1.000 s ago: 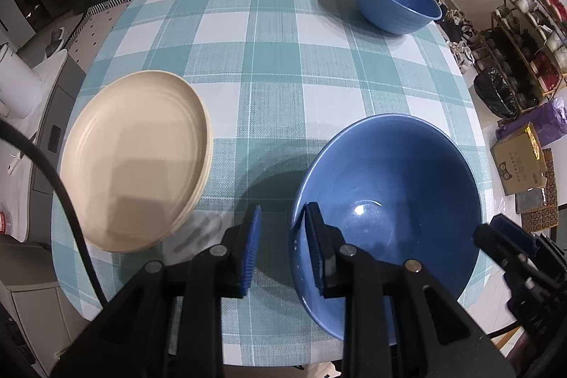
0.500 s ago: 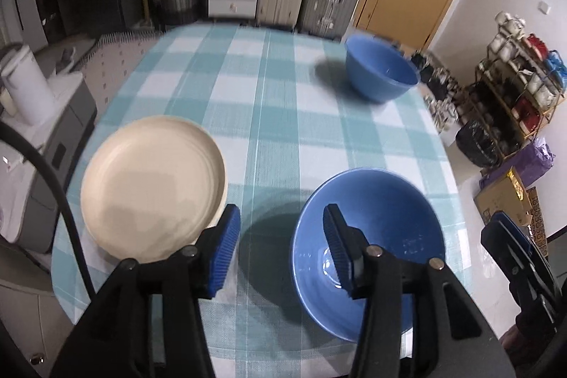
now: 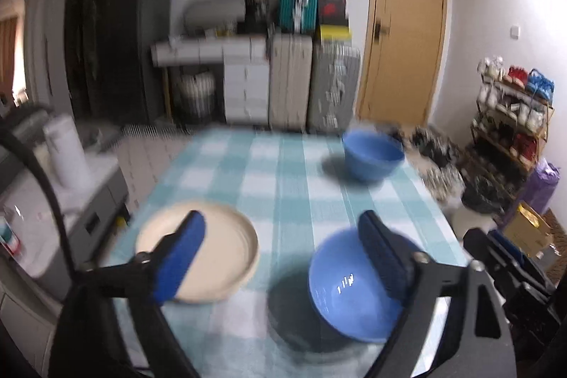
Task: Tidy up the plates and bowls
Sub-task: 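Raise both tools up and away from the nested blue bowls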
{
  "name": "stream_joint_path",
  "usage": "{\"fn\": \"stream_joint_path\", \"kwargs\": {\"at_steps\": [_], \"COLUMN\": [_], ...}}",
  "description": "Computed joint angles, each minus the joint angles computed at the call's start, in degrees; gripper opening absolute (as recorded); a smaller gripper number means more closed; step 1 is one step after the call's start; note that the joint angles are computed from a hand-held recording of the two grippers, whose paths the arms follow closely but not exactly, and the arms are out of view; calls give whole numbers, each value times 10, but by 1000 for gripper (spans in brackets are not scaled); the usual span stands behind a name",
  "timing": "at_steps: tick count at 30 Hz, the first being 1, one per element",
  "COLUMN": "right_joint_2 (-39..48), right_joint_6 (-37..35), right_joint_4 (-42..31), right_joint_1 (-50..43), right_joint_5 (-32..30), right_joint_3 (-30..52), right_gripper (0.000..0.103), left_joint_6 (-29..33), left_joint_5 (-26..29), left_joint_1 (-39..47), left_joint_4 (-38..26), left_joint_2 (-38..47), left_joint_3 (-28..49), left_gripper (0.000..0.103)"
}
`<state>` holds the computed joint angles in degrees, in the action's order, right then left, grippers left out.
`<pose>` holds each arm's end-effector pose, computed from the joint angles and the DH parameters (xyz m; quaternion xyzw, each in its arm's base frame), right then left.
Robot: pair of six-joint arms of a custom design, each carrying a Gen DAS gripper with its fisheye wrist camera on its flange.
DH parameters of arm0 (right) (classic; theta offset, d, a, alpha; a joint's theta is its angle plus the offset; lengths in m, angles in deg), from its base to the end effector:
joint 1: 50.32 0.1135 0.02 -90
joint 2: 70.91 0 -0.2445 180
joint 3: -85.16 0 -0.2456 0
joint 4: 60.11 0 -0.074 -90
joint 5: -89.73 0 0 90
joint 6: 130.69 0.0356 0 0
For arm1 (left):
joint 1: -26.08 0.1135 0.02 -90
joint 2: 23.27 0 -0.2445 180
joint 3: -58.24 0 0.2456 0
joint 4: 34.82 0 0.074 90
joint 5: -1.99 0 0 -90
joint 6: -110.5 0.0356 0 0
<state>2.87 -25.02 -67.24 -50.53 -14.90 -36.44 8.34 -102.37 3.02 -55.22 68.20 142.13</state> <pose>0.2887 0.0079 0.2416 0.0439 0.8266 0.1790 0.5317 0.3398 -0.1351 0.2746 0.0167 0.8526 -0.0525 0.5196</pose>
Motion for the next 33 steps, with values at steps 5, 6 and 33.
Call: {"fn": "stream_joint_path", "kwargs": {"at_steps": [5, 6, 33], "right_joint_2": [-24, -22, -1], "right_joint_6": [21, 18, -47], "right_joint_4": [90, 103, 154], "right_joint_1": [12, 13, 55], "right_joint_5": [56, 65, 203], "right_joint_3": [-68, -76, -103], "right_gripper": [95, 96, 102], "left_joint_6": [62, 70, -31], "left_joint_5": [-30, -31, 94], "left_joint_1": [-28, -32, 19], "left_joint_4": [119, 133, 31], "left_joint_2": [-18, -18, 83], "left_joint_3": [-59, -66, 7], "left_gripper": [98, 98, 102]}}
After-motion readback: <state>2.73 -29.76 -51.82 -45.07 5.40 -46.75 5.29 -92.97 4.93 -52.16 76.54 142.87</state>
